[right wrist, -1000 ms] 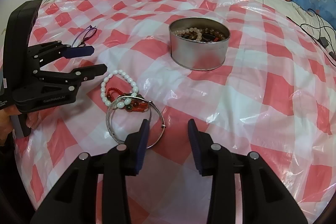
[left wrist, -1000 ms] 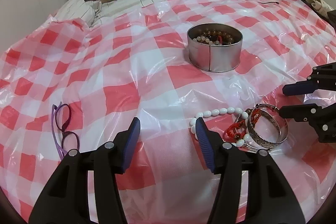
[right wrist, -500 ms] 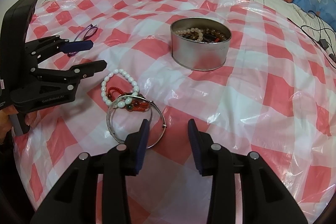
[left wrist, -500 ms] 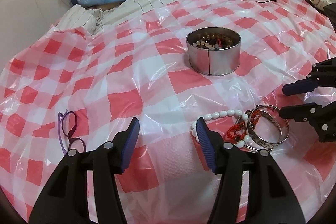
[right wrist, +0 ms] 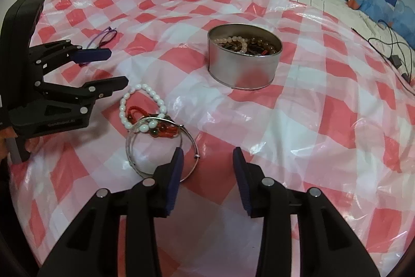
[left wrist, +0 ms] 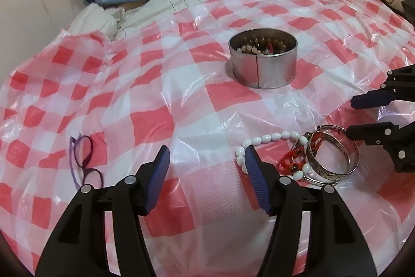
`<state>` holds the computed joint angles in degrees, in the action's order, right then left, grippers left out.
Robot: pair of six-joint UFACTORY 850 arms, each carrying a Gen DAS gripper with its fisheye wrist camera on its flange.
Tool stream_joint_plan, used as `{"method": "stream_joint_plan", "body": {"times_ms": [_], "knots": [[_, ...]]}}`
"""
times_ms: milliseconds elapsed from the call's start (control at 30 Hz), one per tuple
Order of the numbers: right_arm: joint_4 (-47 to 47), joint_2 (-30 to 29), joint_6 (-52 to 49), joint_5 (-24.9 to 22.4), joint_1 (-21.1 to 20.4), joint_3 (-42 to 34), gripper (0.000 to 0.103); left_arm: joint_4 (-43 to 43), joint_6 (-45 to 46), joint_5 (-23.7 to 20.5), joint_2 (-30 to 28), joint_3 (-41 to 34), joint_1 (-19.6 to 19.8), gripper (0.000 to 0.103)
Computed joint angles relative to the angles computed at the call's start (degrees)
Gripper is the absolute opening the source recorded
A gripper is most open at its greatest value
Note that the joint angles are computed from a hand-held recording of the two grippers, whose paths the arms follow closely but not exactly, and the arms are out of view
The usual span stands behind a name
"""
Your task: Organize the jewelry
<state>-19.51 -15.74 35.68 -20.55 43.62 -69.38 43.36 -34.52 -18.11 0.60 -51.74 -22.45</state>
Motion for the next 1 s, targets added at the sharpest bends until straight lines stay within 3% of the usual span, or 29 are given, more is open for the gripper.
{"method": "stream_joint_plan", "body": {"times_ms": [133,267,333,433,500,600,767,800,933,1000], "knots": [[-6.5,-0.7,4.3,-2.1,0.7,-0.8,0.041,-14.1,10.5,0.8,-0.6,-0.9,2.6,0.058],[-17.6,-2.0,12.6,-9.0,1.9,-2.2,0.041,-26.9,19.1,1.7,-0.8,-1.2,5.1,0.058],[-18.5,-1.5,14.4,-9.2,1.2,-1.6,0.041,-31.3,22.2,2.6,-0.5,-1.0,5.9,0.058],[-11.9,0.2,9.7,-2.6,-0.2,-0.2,0.043,-30.2,22.0,3.4,-0.3,-0.8,5.4,0.06],[-7.9,-0.3,4.6,-1.1,0.0,-0.7,0.047,-29.9,22.9,3.4,-0.8,-0.8,4.6,0.061],[-17.6,-3.6,9.6,-8.8,2.5,-3.6,0.048,-27.9,21.9,3.1,-1.7,-1.4,3.3,0.061],[-30.6,-3.6,21.8,-18.5,3.1,-3.4,0.048,-17.7,12.7,1.5,-3.2,-2.1,2.1,0.061],[-30.2,-3.1,22.4,-18.2,2.5,-2.9,0.048,-18.6,13.5,1.9,-3.1,-2.0,2.2,0.061],[-17.2,-1.0,14.9,-8.5,-0.8,-1.2,0.048,-21.9,18.3,2.8,-3.0,-1.8,1.7,0.061],[-13.7,-1.6,11.9,-7.4,-1.1,-1.4,0.048,-23.0,20.1,2.6,-3.6,-1.9,1.3,0.061]]}}
